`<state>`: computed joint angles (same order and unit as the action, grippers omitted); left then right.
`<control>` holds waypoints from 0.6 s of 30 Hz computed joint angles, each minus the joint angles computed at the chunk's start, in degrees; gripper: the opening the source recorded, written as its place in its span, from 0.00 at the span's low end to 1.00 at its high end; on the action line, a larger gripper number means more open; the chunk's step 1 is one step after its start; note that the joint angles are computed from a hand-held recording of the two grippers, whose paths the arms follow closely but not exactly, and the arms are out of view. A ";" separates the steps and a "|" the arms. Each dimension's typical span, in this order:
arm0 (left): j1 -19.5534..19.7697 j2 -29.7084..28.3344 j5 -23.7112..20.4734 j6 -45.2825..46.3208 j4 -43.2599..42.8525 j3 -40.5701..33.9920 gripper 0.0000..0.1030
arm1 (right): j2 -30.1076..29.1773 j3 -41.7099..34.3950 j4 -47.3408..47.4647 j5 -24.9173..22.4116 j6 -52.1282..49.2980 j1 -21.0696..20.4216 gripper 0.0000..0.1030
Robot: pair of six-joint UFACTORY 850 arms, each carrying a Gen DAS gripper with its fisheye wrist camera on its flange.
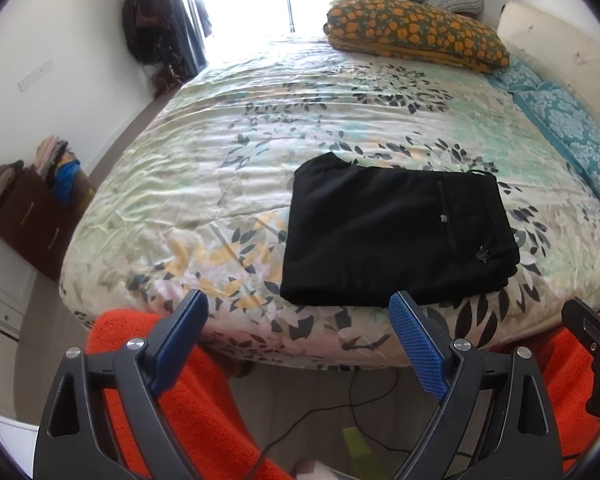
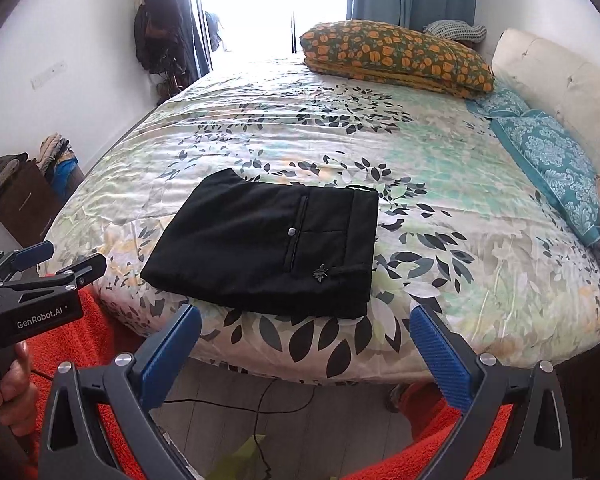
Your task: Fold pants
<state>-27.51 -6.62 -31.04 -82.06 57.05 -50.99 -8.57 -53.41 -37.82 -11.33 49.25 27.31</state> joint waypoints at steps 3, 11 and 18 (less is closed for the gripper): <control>-0.55 0.00 -1.29 -0.19 0.50 -0.01 0.90 | -0.37 -0.26 0.58 -0.77 -0.49 0.41 1.00; 0.14 1.02 0.46 -1.27 1.67 0.69 0.96 | -0.47 -0.73 -1.13 -2.06 1.52 0.90 1.00; -0.11 0.77 0.08 -0.16 1.72 0.23 0.98 | -0.33 -1.78 -3.10 -2.95 3.17 1.24 1.00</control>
